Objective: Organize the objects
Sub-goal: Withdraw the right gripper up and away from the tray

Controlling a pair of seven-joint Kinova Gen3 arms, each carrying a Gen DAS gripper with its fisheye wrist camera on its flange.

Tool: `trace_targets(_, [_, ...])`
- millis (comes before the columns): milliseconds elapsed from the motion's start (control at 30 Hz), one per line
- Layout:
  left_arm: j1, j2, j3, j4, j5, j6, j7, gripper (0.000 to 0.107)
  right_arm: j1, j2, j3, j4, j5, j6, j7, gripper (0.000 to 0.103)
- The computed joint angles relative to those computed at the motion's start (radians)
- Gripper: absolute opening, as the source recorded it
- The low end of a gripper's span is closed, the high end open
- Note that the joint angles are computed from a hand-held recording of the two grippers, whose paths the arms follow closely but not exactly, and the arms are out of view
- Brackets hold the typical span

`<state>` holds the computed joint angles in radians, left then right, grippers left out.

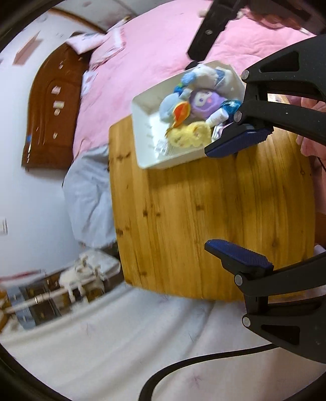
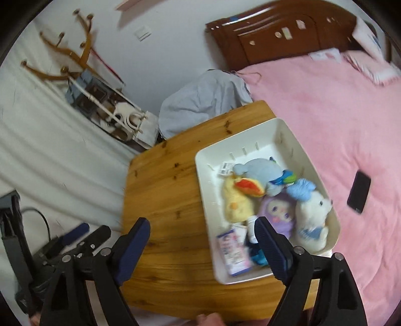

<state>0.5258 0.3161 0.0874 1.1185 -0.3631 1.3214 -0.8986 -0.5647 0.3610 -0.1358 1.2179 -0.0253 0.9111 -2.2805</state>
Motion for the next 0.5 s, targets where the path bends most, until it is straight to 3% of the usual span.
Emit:
trace_targets(233, [0.031, -0.042, -0.007, 0.036, -0.049, 0.057, 0.133, 0.071, -0.091, 0.008, 0.009, -0.064, 0.1, 0.106, -0.044, 0.099])
trace_targets(333, [0.071, -0.03, 0.0, 0.027, -0.119, 0.127, 0.179, 0.071, -0.125, 0.018, 0.004, -0.09, 0.141, 0.143, -0.018, 0.099])
trace_targets(500, [0.119, -0.047, 0.009, 0.074, -0.214, 0.135, 0.268, 0.072, -0.157, 0.045, 0.005, -0.132, 0.175, 0.193, 0.02, 0.102])
